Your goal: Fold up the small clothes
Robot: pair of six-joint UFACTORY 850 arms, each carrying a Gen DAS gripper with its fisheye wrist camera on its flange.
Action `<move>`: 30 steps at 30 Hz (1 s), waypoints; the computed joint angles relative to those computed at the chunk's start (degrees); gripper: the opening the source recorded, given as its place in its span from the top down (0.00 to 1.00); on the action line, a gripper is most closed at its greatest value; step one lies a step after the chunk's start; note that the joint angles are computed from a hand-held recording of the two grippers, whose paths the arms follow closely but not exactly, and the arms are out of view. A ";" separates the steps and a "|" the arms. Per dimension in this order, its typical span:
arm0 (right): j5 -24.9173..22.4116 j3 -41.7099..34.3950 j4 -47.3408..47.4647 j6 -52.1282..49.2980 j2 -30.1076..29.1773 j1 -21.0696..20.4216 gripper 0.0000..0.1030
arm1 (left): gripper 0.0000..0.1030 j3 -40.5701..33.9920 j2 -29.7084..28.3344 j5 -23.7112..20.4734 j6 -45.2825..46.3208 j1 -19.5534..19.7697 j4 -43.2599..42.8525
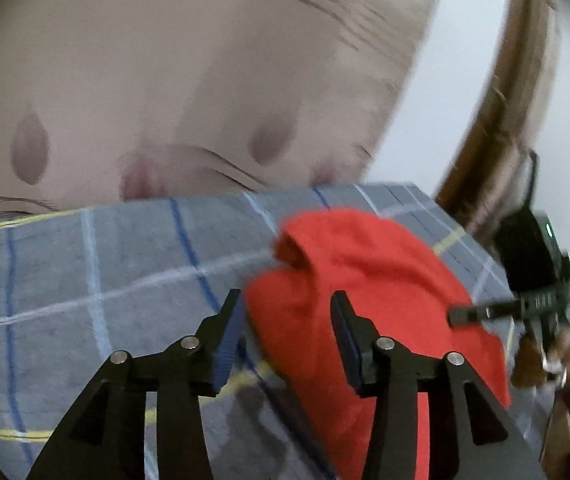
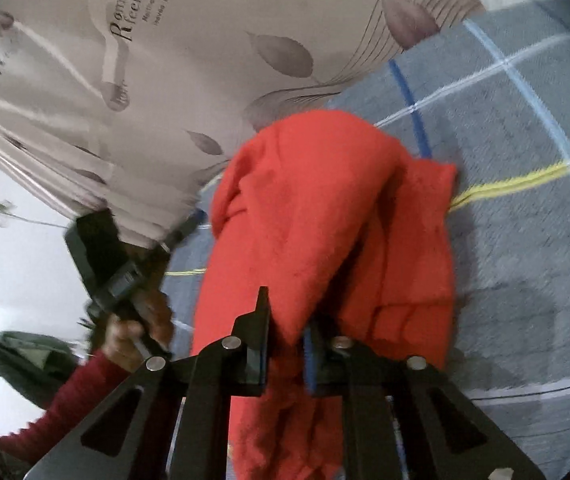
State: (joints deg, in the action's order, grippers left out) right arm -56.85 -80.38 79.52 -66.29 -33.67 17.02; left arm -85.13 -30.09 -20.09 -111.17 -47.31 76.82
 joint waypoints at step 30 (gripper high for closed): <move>6.37 10.69 -2.30 -6.29 5.71 2.32 0.91 | 0.84 -30.34 -20.03 -21.44 43.67 2.36 -10.58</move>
